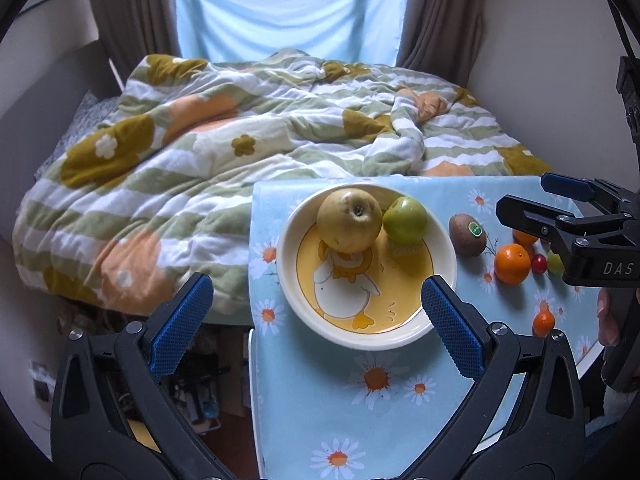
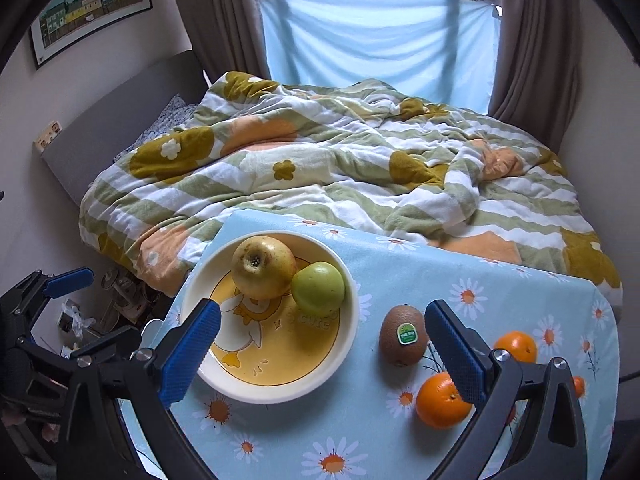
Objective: Organize fruits
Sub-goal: 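Move both grippers back over the remaining fruit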
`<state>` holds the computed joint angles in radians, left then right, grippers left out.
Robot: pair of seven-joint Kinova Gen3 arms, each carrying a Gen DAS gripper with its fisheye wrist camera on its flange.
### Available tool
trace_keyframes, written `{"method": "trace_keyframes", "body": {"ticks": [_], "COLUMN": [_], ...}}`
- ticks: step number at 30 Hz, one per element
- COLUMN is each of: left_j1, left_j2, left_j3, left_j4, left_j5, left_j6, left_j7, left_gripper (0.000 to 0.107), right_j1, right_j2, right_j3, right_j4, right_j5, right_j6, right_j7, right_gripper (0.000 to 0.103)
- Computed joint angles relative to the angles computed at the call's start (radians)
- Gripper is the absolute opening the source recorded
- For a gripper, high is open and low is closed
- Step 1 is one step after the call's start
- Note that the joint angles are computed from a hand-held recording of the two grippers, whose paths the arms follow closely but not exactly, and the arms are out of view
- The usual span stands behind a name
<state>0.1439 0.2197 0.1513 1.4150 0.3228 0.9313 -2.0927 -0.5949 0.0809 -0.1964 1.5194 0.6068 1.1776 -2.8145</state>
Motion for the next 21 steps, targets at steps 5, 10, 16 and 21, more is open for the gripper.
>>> {"method": "trace_keyframes", "body": {"ticks": [5, 10, 16, 21], "left_j1": [0.002, 0.033, 0.105, 0.19], "left_j2": [0.013, -0.013, -0.08, -0.143], "left_j3": [0.02, 0.031, 0.039, 0.055], "left_j4": [-0.045, -0.036, 0.023, 0.101], "left_j5": [0.03, 0.049, 0.035, -0.038], "left_j6": [0.038, 0.034, -0.007, -0.077], "left_j7": [-0.044, -0.045, 0.047, 0.211], "left_gripper": [0.103, 0.103, 0.103, 0.103], "right_j1": [-0.042, -0.063, -0.025, 0.028], "right_j2": [-0.027, -0.092, -0.205, -0.32], "right_j3": [-0.031, -0.075, -0.143, -0.179], "right_j4": [-0.022, 0.011, 0.088, 0.172], "right_j5": [0.059, 0.098, 0.103, 0.058], "right_j6": [0.136, 0.214, 0.27, 0.279], "right_j7": [-0.089, -0.173, -0.213, -0.153], "right_gripper": [0.102, 0.102, 0.102, 0.102]}}
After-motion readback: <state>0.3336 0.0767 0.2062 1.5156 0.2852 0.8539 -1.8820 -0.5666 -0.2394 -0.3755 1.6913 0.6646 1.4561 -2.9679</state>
